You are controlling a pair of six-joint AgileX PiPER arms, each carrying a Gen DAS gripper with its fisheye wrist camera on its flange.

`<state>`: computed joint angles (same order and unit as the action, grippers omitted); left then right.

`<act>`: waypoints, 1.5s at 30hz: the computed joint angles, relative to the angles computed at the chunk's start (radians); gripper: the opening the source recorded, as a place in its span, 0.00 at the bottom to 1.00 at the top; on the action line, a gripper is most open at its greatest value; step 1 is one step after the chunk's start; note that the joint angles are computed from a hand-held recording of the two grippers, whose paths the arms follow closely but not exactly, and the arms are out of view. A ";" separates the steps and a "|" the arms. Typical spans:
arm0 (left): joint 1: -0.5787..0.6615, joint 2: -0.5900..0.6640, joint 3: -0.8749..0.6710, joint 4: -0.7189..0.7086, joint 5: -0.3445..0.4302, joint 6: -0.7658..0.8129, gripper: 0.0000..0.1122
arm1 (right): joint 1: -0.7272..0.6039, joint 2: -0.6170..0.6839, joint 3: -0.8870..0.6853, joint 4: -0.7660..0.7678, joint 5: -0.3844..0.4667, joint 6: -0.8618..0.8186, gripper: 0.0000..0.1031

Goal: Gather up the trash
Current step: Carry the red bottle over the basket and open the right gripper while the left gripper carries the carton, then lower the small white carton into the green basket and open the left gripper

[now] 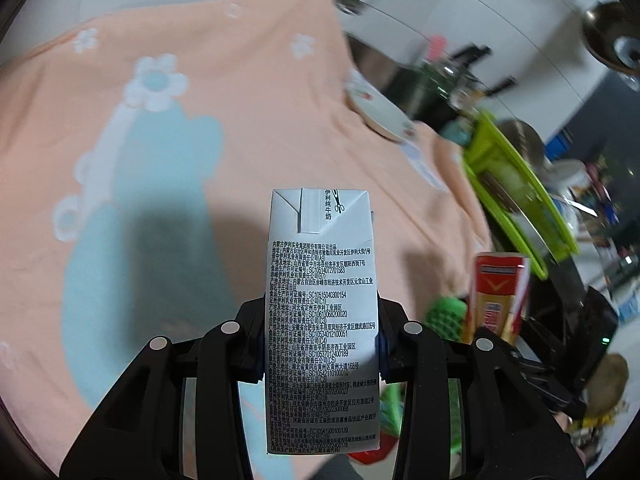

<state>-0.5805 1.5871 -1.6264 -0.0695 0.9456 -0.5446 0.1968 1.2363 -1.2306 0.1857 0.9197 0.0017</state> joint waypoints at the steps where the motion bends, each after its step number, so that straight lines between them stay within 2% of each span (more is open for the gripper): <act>1: -0.025 -0.001 0.006 0.004 -0.008 -0.011 0.34 | -0.017 -0.034 0.038 -0.017 0.002 -0.003 0.63; 10: -0.223 0.083 -0.040 0.047 -0.037 -0.063 0.34 | -0.187 -0.188 0.285 -0.076 -0.005 -0.108 0.63; 18: -0.293 0.169 -0.080 0.023 -0.037 -0.059 0.34 | -0.306 -0.190 0.426 -0.028 -0.019 -0.232 0.64; 26: -0.355 0.252 -0.133 0.032 -0.019 -0.061 0.34 | -0.351 -0.209 0.463 0.012 -0.028 -0.285 0.65; 35: -0.393 0.339 -0.204 0.039 0.007 -0.054 0.34 | -0.440 -0.287 0.460 0.095 0.028 -0.359 0.66; 45: -0.420 0.409 -0.252 0.051 0.029 -0.068 0.35 | -0.612 -0.435 0.449 0.238 0.172 -0.461 0.72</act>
